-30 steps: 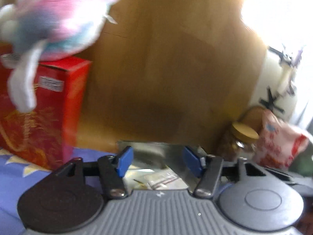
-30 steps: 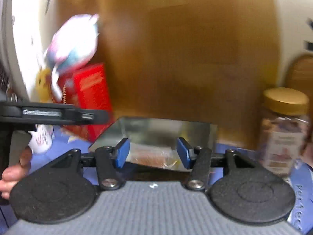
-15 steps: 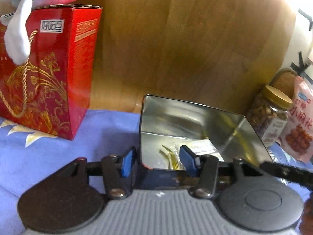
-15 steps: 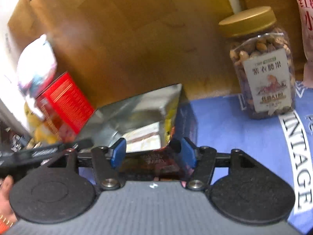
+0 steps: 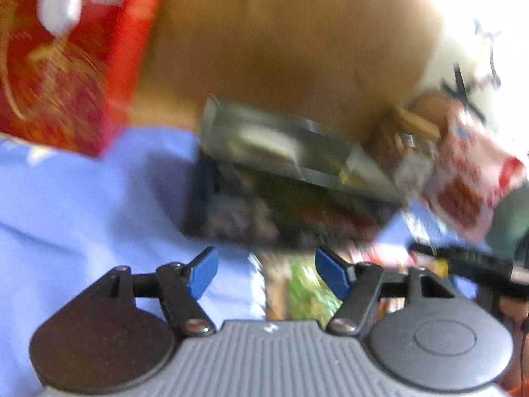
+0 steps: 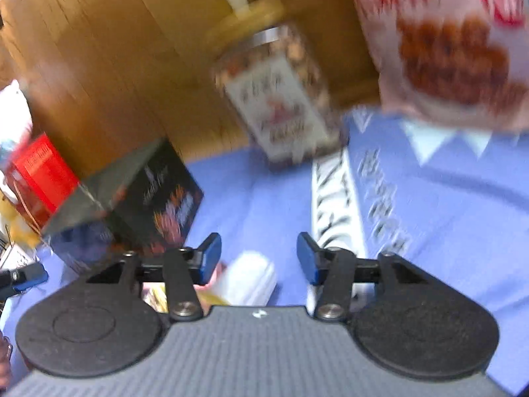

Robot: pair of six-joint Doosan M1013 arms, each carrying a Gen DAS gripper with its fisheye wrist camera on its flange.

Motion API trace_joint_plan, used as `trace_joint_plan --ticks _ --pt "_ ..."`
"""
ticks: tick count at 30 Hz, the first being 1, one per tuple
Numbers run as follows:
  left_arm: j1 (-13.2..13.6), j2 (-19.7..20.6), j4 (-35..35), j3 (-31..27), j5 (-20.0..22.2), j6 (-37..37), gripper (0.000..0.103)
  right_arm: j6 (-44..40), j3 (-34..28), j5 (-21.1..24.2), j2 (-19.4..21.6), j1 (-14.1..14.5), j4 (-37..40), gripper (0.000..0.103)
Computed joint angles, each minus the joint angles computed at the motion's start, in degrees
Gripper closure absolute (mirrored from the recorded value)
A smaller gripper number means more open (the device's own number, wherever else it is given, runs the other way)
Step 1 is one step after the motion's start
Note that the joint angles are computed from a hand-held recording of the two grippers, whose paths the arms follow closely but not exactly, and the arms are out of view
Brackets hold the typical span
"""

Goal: Organize snacks
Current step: 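Move the left gripper back over the snack pile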

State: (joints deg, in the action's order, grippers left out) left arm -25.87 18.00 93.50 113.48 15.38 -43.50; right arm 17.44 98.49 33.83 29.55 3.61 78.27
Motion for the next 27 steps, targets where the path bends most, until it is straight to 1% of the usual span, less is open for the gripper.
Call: trace_joint_plan --ticks 1,2,3,4,5,6,7,8,11,13,15,17,19,20,22,23,25,27 --pt "-0.14 0.73 -3.54 -0.57 -1.36 4.10 0.037 -2.57 1.04 1.22 -0.07 -0.06 3.40 0.049" --pt "-0.40 1.26 -4.38 -0.79 -2.49 5.20 0.036 -5.57 2.19 1.69 -0.27 0.15 7.13 0.049" --pt "-1.40 1.30 -2.50 -0.56 -0.70 3.95 0.036 -7.67 3.15 1.29 -0.77 0.82 8.63 0.049" --pt "-1.89 1.21 -3.19 -0.55 -0.37 5.69 0.036 -8.86 3.70 2.24 -1.11 1.40 8.37 0.049" --pt "-1.88 0.81 -2.30 -0.25 -1.53 4.87 0.041 -9.41 4.24 3.41 -1.43 1.86 8.15 0.048" --pt "-1.59 0.39 -0.26 0.16 -3.40 2.33 0.042 -10.33 4.91 4.31 -1.81 2.30 7.96 0.049" --pt "-1.56 -0.18 1.46 0.84 -4.30 -0.31 0.042 -11.40 5.48 5.63 -2.09 2.88 7.64 0.048" --pt "-2.06 -0.71 1.20 1.51 -3.24 -0.54 0.042 -12.27 6.05 6.79 -2.37 3.16 7.50 0.049" --pt "-3.63 -2.45 -0.96 3.92 1.79 0.04 0.041 -16.61 8.39 6.51 -3.79 4.95 8.68 0.050" --pt "-3.36 -3.70 -4.28 5.20 2.80 1.05 0.040 -18.07 8.27 8.57 -3.38 5.46 7.68 0.050" --pt "-2.84 -5.33 -3.58 7.20 3.11 -1.51 0.040 -18.16 7.79 9.92 -3.26 5.54 6.66 0.050" --pt "-2.92 -6.46 -3.84 8.40 4.65 -2.16 0.040 -21.42 8.78 10.32 -4.27 4.56 10.80 0.050" --pt "-3.08 -7.35 -4.84 8.96 6.37 -1.99 0.040 -22.96 9.23 10.13 -4.95 3.81 14.12 0.050" --pt "-3.07 -7.76 -3.70 9.28 6.87 -3.51 0.040 -24.05 9.64 10.55 -5.21 3.13 14.94 0.050" --pt "-2.78 -8.52 -0.27 9.71 6.75 -7.04 0.040 -26.17 11.03 11.09 -6.39 1.61 15.22 0.050" --pt "-2.68 -8.79 1.77 9.84 6.40 -8.85 0.040 -27.24 11.54 10.96 -6.57 1.35 15.38 0.050" --pt "-2.60 -8.90 5.50 9.71 5.46 -11.93 0.039 -28.70 13.02 11.80 -7.40 -0.63 13.88 0.050" --pt "-2.53 -8.76 8.30 9.45 4.01 -14.45 0.039 -29.27 14.83 10.61 -8.60 -1.17 12.59 0.050"
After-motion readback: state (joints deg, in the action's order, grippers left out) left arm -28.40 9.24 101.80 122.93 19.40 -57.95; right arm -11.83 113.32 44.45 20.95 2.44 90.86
